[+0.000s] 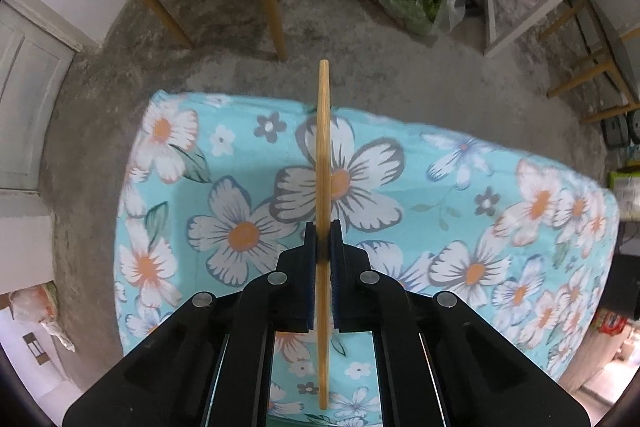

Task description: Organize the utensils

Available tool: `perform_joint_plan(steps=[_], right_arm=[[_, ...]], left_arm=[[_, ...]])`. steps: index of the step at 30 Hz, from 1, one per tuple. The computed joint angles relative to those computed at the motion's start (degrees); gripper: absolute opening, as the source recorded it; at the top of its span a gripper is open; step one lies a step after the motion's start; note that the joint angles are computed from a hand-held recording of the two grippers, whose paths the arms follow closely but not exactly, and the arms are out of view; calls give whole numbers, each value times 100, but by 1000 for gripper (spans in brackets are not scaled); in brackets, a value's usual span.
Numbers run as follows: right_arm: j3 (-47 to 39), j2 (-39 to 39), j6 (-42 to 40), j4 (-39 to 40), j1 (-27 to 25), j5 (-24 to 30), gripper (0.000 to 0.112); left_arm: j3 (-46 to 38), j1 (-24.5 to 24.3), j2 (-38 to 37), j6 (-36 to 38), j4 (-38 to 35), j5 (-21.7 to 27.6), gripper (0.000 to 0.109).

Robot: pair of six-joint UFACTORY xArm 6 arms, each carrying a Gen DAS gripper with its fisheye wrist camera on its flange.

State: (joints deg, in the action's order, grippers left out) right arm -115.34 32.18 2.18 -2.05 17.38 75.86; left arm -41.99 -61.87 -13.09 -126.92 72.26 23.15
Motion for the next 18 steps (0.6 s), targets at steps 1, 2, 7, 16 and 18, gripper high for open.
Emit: perform_joint_plan(steps=[1,2,7,16,18], right_arm=[[70,-114,-3,12,-13,-81,4],[210,-290,6,27,-35,-240,4],[1096,-1368,-145,388,-178,-1027,4],[3496,-4389,-1063,1640,-509,-2669,4],[4035,-5002,-1373,2046,-573,-2909,4]], left_arm=[[3,-6,1,-8,-5,9,45],[10,-17,-8,-46,19,33,45],[12,-82,-22,-4,-80,159,45],[-68,-196,32,82,-240,427,45],[-80,-234,28,49,-239,514,45]])
